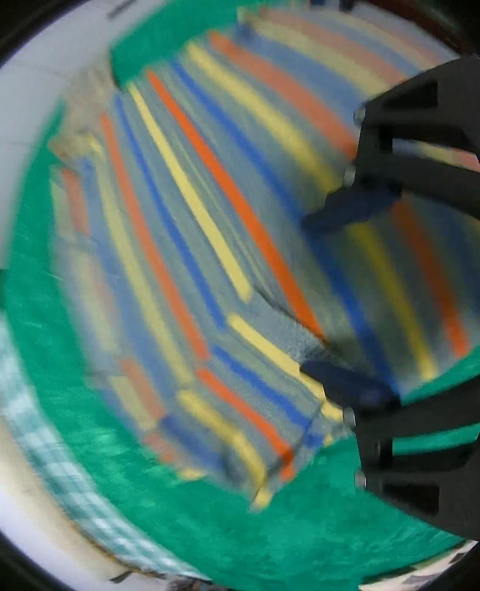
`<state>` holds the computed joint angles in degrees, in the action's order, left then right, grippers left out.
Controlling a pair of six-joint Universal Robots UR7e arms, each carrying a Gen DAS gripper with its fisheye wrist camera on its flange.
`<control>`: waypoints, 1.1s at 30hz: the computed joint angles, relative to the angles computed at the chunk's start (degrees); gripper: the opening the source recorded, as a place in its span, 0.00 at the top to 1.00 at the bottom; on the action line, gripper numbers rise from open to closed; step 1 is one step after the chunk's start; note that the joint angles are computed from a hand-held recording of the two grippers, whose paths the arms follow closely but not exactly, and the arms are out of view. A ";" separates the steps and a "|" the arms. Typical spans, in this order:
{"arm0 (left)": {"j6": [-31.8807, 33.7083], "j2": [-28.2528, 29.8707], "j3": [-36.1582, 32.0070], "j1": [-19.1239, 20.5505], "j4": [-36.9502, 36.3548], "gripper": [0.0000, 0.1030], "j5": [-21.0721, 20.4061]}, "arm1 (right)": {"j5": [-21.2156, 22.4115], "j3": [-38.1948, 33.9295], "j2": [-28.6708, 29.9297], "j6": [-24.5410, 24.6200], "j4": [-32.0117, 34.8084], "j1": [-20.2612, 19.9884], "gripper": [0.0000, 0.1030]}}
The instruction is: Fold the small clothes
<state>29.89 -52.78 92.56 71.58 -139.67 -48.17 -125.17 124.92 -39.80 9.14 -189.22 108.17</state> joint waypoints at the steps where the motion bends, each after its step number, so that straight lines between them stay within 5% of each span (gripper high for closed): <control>1: 0.28 0.76 -0.81 0.88 -1.52 0.29 -1.38 | -0.52 -0.51 0.64 -0.12 -0.06 0.37 0.62; 2: 0.90 1.02 -0.84 1.49 -5.05 0.29 -2.81 | -0.77 -0.48 0.89 -0.33 -0.57 0.50 0.62; 4: -0.25 1.16 -1.47 2.02 -5.94 0.46 -3.58 | -0.47 0.03 1.08 -0.59 -2.07 0.18 0.62; 6: -0.55 0.87 -1.66 2.08 -6.33 0.96 -3.07 | -0.03 0.11 1.15 -0.37 -2.48 -0.05 0.62; 9: -4.32 -1.71 -3.72 3.26 -3.38 0.96 -7.61 | 0.05 0.05 1.22 -0.10 -2.41 -0.13 0.61; 14: -21.63 -8.22 -9.80 10.41 -5.90 0.97 -16.31 | -0.59 0.66 1.17 -0.72 -3.12 0.04 0.61; 23: -30.62 -7.62 -17.98 19.01 -1.45 0.97 -10.12 | -2.35 -0.40 2.13 0.12 -1.94 1.03 0.58; 26: -34.33 -9.69 -16.71 19.97 0.04 0.97 -13.49 | -2.98 -0.80 2.53 0.02 -1.63 1.24 0.57; 29: -33.68 -9.66 -18.71 20.42 0.88 0.88 -20.56 | -3.12 -0.92 2.79 -0.18 -1.91 1.20 0.56; 32: -31.07 -10.19 -16.92 20.82 -3.23 0.17 -21.40 | -3.51 -1.41 3.15 -0.53 -1.62 1.27 0.54; 33: -31.55 -10.44 -15.74 21.14 -4.82 0.19 -21.01 | -3.75 -1.66 3.30 -0.64 -1.40 1.38 0.53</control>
